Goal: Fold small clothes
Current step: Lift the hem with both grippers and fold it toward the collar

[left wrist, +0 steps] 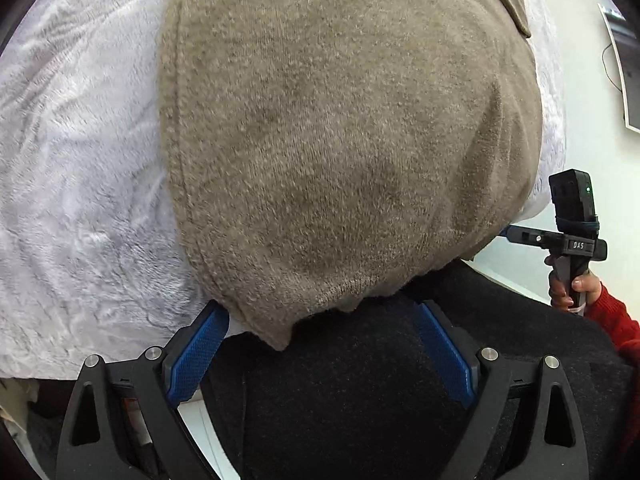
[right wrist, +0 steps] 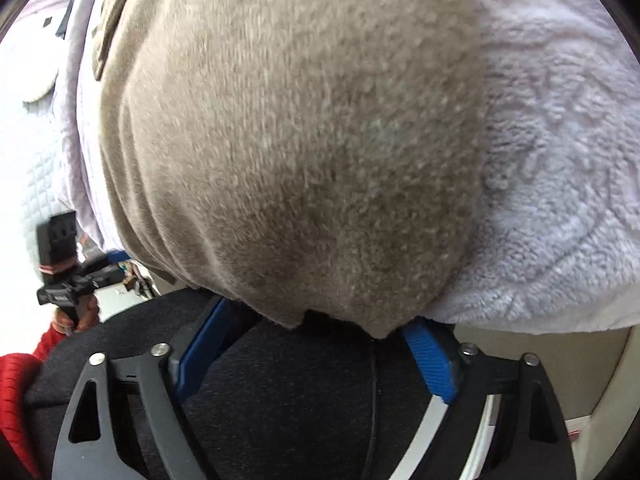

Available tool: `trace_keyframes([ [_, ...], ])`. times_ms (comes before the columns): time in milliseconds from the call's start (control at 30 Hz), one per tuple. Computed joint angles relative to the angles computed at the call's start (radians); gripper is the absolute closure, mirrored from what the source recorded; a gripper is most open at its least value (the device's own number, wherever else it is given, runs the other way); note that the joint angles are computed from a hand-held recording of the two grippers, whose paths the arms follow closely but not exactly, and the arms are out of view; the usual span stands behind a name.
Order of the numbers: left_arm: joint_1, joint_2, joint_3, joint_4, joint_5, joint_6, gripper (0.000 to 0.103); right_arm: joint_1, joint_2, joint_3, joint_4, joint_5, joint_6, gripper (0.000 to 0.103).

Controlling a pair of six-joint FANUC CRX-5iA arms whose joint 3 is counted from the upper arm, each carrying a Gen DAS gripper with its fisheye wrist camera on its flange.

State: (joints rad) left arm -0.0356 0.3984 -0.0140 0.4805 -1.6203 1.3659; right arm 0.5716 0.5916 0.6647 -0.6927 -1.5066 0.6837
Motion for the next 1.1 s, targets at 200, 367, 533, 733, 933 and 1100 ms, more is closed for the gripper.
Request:
trace_keyframes([
  [200,-0.059,-0.003,-0.031,-0.001,0.05,0.038,0.013,-0.018,0.009,-0.007,-0.02,0.012,-0.017,0.022],
  [367,-0.037,-0.029,-0.084,0.062,0.065,0.007,0.091,-0.03,-0.023,-0.01,-0.03,0.05,-0.005,0.088],
  [533,-0.008,-0.067,-0.143,0.216,0.095,-0.065,0.091,-0.061,-0.061,-0.012,-0.101,0.138,0.028,0.088],
  [733,0.015,-0.094,-0.165,0.37,0.188,-0.087,0.091,-0.09,-0.092,-0.011,-0.144,0.298,0.046,0.088],
  [933,0.035,-0.067,-0.125,0.464,0.304,-0.123,0.091,-0.107,-0.082,0.023,-0.139,0.494,0.053,0.09],
  [1100,0.059,0.015,0.054,0.474,0.311,-0.138,0.091,-0.127,-0.007,0.158,-0.116,0.559,0.07,0.091],
])
